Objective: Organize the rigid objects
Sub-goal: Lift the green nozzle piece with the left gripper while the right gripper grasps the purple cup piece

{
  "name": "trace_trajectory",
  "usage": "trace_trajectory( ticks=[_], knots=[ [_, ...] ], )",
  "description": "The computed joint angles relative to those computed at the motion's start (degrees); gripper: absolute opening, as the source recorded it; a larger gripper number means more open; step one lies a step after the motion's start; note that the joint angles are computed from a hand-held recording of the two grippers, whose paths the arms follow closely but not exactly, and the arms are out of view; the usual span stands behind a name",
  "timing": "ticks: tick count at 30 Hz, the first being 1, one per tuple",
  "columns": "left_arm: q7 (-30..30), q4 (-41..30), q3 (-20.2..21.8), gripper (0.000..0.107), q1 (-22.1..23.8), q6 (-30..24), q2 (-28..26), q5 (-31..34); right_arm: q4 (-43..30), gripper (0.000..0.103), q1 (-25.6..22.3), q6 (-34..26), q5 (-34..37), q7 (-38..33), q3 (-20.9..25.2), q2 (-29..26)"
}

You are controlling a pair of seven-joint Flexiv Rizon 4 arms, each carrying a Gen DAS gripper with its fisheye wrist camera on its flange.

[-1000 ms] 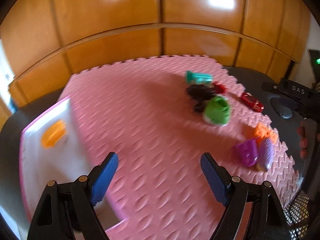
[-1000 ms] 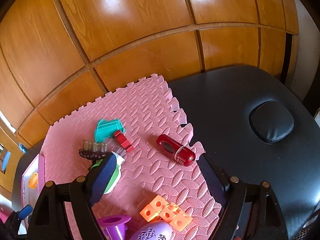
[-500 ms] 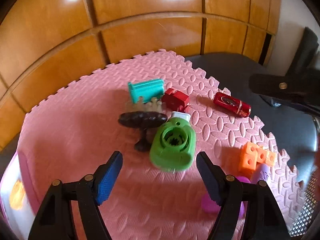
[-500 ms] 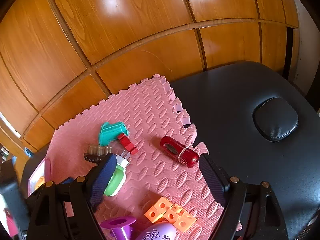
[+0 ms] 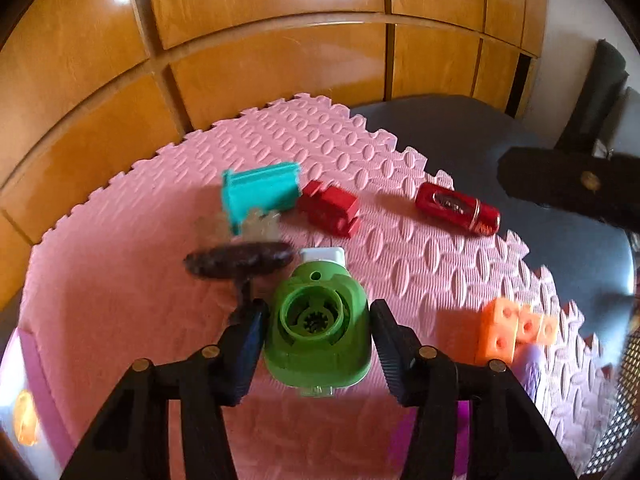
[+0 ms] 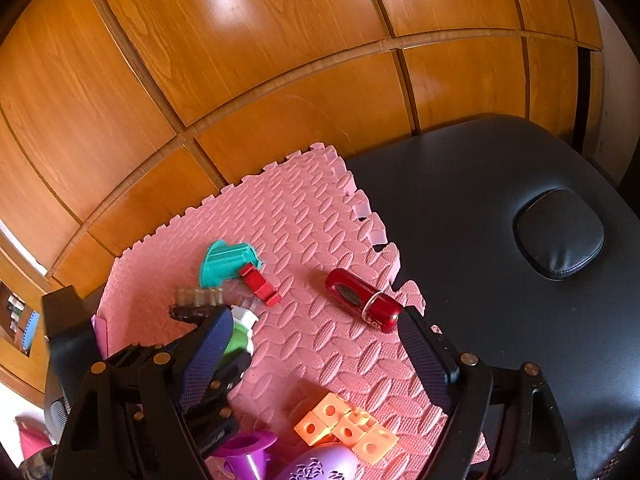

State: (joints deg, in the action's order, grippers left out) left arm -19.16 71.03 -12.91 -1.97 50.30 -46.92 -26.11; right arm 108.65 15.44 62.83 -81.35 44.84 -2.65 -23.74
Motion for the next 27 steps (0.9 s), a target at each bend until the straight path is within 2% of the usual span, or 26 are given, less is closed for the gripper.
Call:
trace_trajectory(
  ticks=[6, 11, 14, 21, 27],
  knots=[
    [0.5, 5.28, 0.15, 0.053, 3.9, -1.02, 3.29, -2.65, -0.19, 0.086, 0.53, -0.9, 2.21, -2.43, 0.23, -0.36],
    [6.48, 14.04, -1.35, 0.053, 8.46, 2.17, 7.94, -8.17, -0.69, 0.086, 1.4, -1.83, 5.19, -5.48, 0.21, -0.98],
    [8.94, 17.05, -1.27, 0.053, 9.43, 3.57, 9.33, -10.56, -1.04, 0.086, 1.96, -2.23, 6.93, -7.35, 0.03, -1.41],
    [2.84, 13.16, 1.96, 0.053, 7.34, -0.16, 7.11, -8.34, -1.72, 0.086, 3.7, -4.58, 9.68, -10.76, -0.49, -1.93],
    [2.85, 13.47, 0.96, 0.055, 7.15, 3.11, 6.46, -7.92, -1.49, 0.086, 3.42, -2.24, 9.14, -9.99, -1.15, -2.11]
  ],
)
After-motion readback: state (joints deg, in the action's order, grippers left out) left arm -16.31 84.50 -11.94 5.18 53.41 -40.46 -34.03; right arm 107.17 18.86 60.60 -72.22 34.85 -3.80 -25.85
